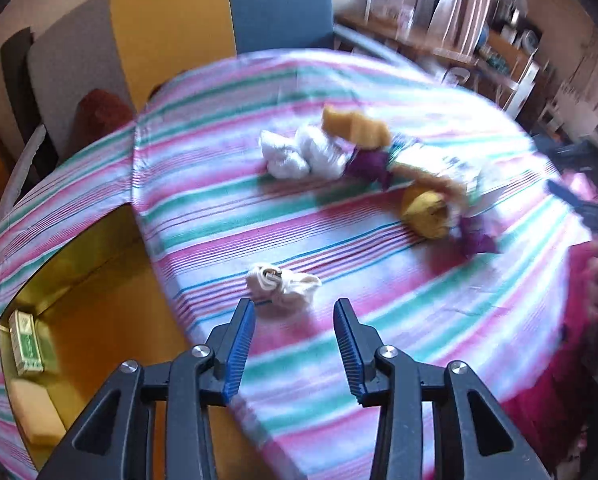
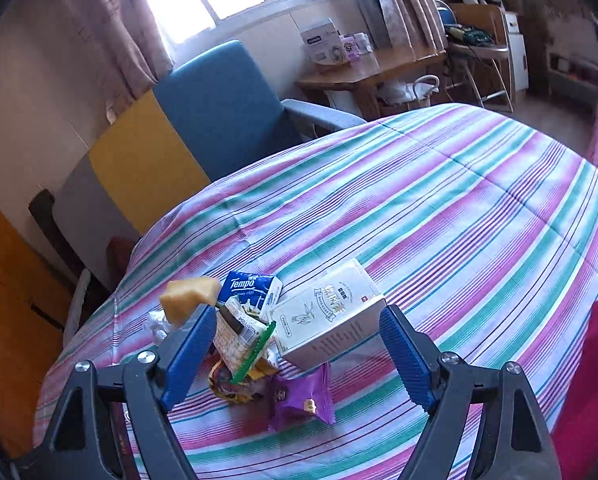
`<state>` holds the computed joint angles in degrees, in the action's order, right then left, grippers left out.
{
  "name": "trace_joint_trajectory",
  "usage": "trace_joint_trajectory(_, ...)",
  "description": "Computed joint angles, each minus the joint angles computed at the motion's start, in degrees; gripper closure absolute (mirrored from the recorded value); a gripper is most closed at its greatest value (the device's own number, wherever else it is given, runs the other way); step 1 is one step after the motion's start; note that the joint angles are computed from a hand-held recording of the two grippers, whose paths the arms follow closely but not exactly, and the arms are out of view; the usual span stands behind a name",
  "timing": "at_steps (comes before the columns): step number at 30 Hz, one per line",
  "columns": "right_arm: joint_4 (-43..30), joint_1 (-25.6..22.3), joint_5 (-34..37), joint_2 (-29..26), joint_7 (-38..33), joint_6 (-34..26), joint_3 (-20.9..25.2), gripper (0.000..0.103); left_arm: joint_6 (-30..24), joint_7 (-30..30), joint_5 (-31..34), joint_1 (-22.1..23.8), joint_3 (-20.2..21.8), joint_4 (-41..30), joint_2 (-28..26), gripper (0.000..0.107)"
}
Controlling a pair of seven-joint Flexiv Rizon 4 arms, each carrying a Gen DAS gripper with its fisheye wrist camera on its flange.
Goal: Organize objects
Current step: 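Grasp the white cord bundle with the left tool, then place the white cord in the gold tray with the left tool while the right tool grasps the purple packet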
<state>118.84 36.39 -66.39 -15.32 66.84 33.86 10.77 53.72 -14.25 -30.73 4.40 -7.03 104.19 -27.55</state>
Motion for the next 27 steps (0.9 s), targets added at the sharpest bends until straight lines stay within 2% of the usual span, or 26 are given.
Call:
trace_joint_trajectory(6,-0.5,0.4,-3.2,-0.7,1.5,1.0,-0.4,0.018,3.3,-10.4,11.1,-5.4,4.2,-5.7,-6.0,0.066)
trace_joint_trajectory(8,0.0,0.3,-4.2,-0.4,3.2,1.4,-0.5,0.018,3.2,-10.5,13.0,-5.3,3.5,-6.2,-6.7,0.067)
trace_joint_trajectory(9,0.5,0.2,-4.7,-0.2,4.2,1.7,-0.5,0.018,4.0,-9.7,13.4,-4.9,2.7,-5.8,-6.9,0.079)
trace_joint_trajectory(10,0.8,0.0,-5.0,-0.1,5.0,2.0,-0.4,0.018,5.2,-8.5,13.4,-4.4,1.8,-4.9,-6.9,0.079)
trace_joint_trajectory(12,1.2,-0.6,-5.6,-0.1,6.2,3.0,-0.6,0.018,9.0,-5.9,12.2,-2.9,-0.3,-2.3,-6.3,0.08)
trace_joint_trajectory(15,1.2,-0.7,-5.5,-0.2,6.3,2.9,-0.4,0.018,6.9,-1.4,7.5,0.9,-3.7,0.6,-4.0,0.081)
trace_joint_trajectory(18,0.8,-1.4,-3.9,-0.8,4.4,4.7,-0.3,0.018,7.1,5.0,1.3,3.8,-6.3,4.7,-1.3,0.081)
trace_joint_trajectory(22,-0.1,-3.9,1.9,-3.9,-2.4,14.7,-0.8,0.019,2.0,9.2,-4.9,4.9,-5.5,6.8,1.9,0.081)
trace_joint_trajectory(23,-0.8,-4.3,4.4,-5.1,-5.6,16.9,-0.8,0.024,0.3,9.9,-6.2,5.1,-5.0,7.1,2.7,0.081)
trace_joint_trajectory(27,-4.1,-3.0,13.3,-8.0,-17.3,17.4,-1.0,0.027,-3.9,11.7,-9.0,4.3,-2.4,7.2,4.3,0.081)
